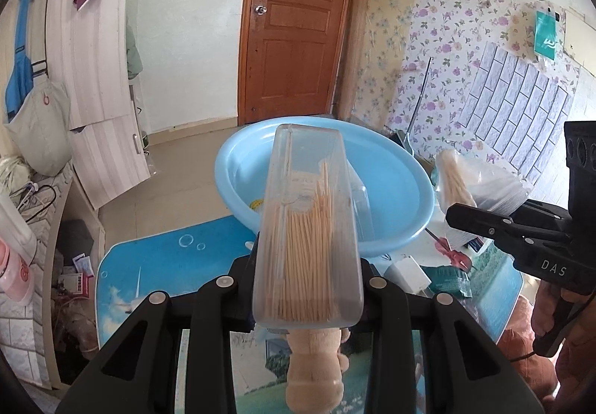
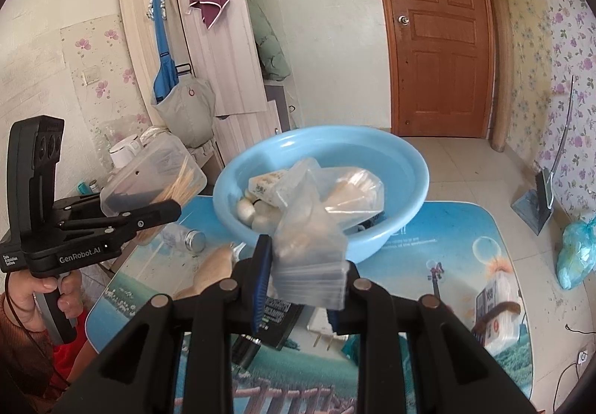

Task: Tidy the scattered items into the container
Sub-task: 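Lift the toothpick box and zip bag and carry both over the blue basin, then open both grippers to drop the toothpick box and zip bag into the basin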

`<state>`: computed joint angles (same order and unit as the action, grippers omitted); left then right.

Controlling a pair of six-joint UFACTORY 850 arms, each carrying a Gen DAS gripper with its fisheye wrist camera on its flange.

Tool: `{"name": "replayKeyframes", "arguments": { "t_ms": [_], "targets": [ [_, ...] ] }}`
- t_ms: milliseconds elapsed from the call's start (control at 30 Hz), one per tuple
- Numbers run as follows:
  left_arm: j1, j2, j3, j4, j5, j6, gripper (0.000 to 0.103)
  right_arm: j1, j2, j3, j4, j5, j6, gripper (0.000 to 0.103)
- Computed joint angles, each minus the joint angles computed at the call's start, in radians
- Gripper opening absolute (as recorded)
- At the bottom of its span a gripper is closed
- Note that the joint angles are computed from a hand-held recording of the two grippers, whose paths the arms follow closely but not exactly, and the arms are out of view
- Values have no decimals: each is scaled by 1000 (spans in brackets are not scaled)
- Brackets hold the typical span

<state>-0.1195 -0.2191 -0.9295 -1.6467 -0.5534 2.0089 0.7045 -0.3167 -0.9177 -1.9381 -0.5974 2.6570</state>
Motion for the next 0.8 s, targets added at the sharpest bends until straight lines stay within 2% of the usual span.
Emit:
{"name": "replayKeyframes", "arguments": {
  "t_ms": [467,500,633,800],
  "targets": [
    [-96,-144,-180,36,89,-52,32,-106,-62,-53,-167,67,91,25],
    [-97,-153,-191,32,88,-49,34,-112,-67,-56,-176,71,98,25],
    [-107,-173,-224,36,89,-54,57,-136,-87,-66,-211,71,140,25],
    [-115,-164,-219,2,96,-24,69,-160,-103,-73,-226,94,180,27]
  ]
}}
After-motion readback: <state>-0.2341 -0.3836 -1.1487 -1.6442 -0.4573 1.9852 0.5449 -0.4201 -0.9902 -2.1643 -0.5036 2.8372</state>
